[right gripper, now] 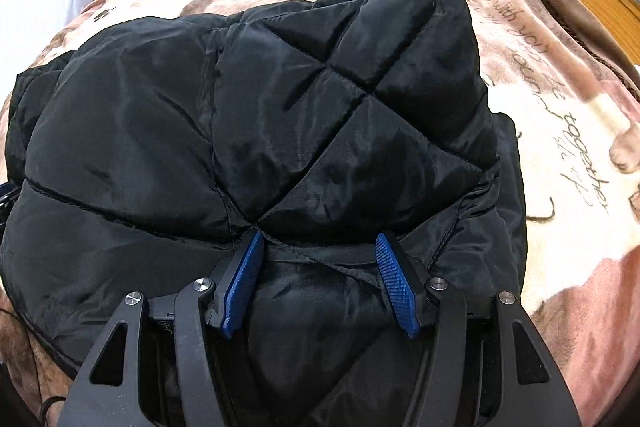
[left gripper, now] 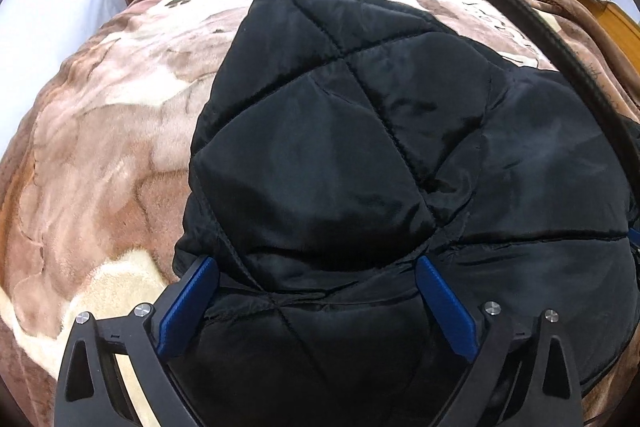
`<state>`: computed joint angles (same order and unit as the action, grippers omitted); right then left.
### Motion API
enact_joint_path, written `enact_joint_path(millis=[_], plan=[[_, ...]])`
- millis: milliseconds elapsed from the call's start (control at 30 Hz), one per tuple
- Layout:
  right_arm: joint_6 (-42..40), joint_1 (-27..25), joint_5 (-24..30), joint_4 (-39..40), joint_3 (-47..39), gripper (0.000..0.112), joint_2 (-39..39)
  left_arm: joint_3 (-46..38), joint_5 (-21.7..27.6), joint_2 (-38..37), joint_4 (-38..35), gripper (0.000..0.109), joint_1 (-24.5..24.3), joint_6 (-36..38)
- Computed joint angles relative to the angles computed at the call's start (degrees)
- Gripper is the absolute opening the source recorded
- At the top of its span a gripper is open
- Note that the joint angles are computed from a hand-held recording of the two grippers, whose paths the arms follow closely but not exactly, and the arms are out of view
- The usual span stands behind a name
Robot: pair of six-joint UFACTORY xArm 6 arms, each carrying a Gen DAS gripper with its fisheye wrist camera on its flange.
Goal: Fold large clothes
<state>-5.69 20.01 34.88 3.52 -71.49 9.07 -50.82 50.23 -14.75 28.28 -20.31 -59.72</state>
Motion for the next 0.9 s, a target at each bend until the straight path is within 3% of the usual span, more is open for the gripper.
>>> enact_joint_path(millis=[200, 333, 433, 667, 767, 900], plan=[[-0.5, 0.2, 0.5, 0.2, 0.1, 0.059, -1.6, -0.5, -0.1, -0.6, -4.3, 0.103, 1.8, 3.7], [-3.5, -0.6, 0.0, 4.0, 2.1, 0.060, -5.8, 1.7, -1.2, -5.1, -7.4, 0.103, 3.3, 7.0], [-7.6, -1.7, -1.0, 10.8, 4.8, 0.070, -9.6, 5.0, -4.1, -9.6, -11.0, 0.103, 4.9, 8.1], [-10.1, -6.3, -0.4, 15.5, 7.7, 0.076, -14.6, 10.1, -6.1, -16.4, -18.7, 0.102, 10.2, 12.3], [-11.1, -8.9, 2.9, 16.4, 5.9, 0.077, -13.2, 12.8, -7.6, -18.9, -25.2, 0.102, 12.9, 18.2], [-11.1, -11.7, 8.8, 18.1, 2.0, 0.077, -9.5, 12.0, -7.1, -16.0, -31.9, 0.102, 15.9, 26.1]])
